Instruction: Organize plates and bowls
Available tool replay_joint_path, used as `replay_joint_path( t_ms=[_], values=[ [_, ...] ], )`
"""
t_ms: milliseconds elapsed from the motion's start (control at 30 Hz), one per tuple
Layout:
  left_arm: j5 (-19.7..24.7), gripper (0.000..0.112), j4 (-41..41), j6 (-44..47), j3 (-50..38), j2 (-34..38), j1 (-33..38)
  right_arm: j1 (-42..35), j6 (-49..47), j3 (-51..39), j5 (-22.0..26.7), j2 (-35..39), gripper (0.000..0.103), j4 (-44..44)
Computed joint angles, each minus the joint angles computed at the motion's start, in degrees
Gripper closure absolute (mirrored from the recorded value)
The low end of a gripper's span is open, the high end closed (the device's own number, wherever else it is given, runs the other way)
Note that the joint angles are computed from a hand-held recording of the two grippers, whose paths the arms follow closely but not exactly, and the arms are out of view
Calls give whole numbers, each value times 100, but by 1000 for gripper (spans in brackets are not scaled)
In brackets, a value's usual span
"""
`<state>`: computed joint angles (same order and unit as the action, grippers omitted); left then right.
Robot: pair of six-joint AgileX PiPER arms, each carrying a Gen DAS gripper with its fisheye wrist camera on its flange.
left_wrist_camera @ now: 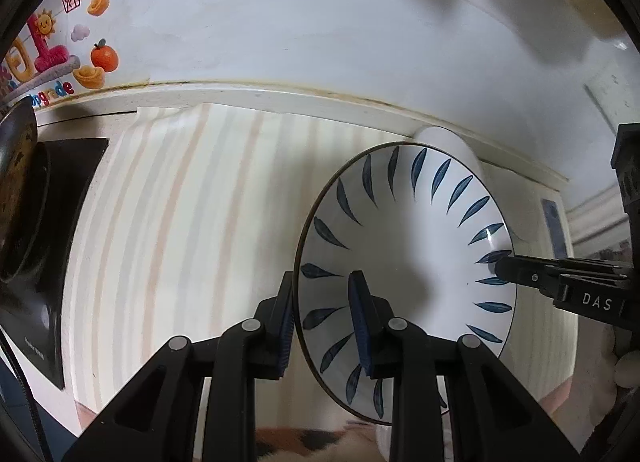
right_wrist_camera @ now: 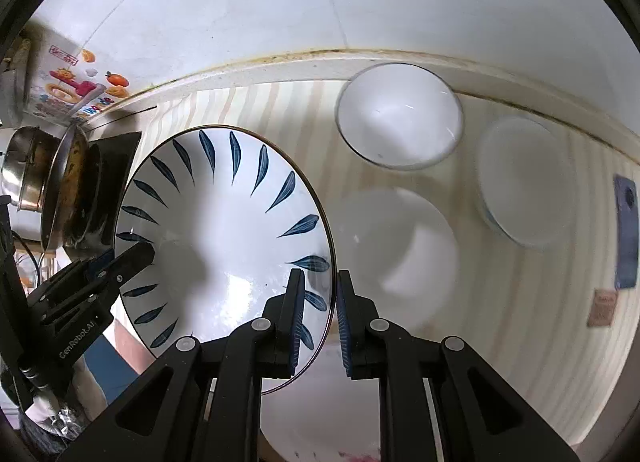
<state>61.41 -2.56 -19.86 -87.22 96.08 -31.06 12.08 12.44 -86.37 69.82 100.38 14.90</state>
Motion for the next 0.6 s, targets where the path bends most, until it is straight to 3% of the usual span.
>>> replay_joint_path(
  t_ms=[333,600],
  values=[
    [-138,89,223,-908,662,-450,-1229,-602,-396,2187,-151,-1917,86,165],
    [-383,89,182,-1275,1029,-189,-1912,-1238,-927,3726,-340,-2757,86,266]
  ],
)
